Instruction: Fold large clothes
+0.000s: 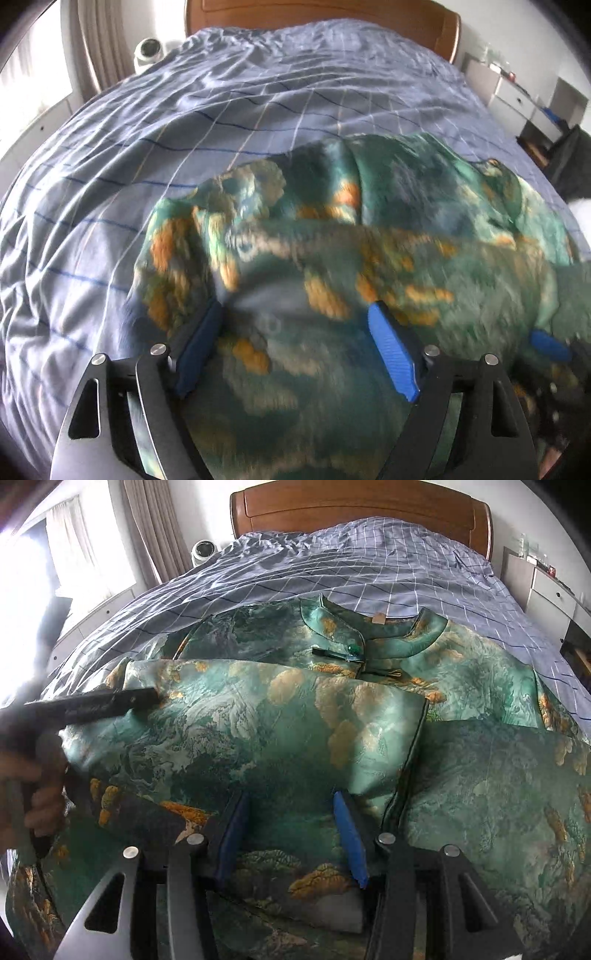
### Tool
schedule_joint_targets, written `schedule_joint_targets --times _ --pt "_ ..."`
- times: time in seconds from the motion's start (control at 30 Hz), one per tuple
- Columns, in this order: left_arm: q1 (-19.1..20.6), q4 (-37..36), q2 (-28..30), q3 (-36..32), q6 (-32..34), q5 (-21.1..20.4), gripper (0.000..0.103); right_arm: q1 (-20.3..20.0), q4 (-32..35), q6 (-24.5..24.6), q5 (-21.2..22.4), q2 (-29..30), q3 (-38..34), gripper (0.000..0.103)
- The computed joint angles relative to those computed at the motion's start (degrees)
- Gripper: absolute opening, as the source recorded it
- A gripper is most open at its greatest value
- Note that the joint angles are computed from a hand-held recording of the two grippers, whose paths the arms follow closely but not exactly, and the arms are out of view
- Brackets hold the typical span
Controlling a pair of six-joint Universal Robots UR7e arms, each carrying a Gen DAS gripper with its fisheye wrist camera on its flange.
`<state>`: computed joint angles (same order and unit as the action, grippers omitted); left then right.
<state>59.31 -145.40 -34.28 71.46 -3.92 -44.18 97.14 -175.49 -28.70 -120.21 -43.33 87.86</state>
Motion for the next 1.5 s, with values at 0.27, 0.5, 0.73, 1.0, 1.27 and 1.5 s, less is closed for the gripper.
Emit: schedule_joint_targets --times 0.27,0.5,0.73,1.0,1.27,1.5 --pt "-2.6 5.5 -6.7 8.9 -4.2 -0.2 0.083 0.3 0.5 -0.1 -1.0 0.3 -0.5 0.048" --pt "-7.3 0.5 -18.3 25.8 -7.6 -2.2 0.084 1.6 1.8 2.0 -3.3 -0.9 -0.2 0.050" --pt "-12.8 -6.3 -26.7 39.5 -10.3 0.8 0.090 5.5 -13.9 1.6 -2.0 -11.2 16.6 0.079" --pt "-15.7 -3.9 -28.5 43.9 -12.2 0.9 0.090 6.1 -29.5 -0.4 -9.8 -20.7 35.6 0.079" --pt "-18.5 -3.7 -29.9 46.2 -14.0 -0.1 0.090 4.4 -31.8 3.4 -12.5 -25.2 42.8 0.079" --pt "-19.6 -2.5 -30.6 47.1 -15.9 2.0 0.091 5.1 -32.3 3.6 -10.7 -24.9 43.2 0.079"
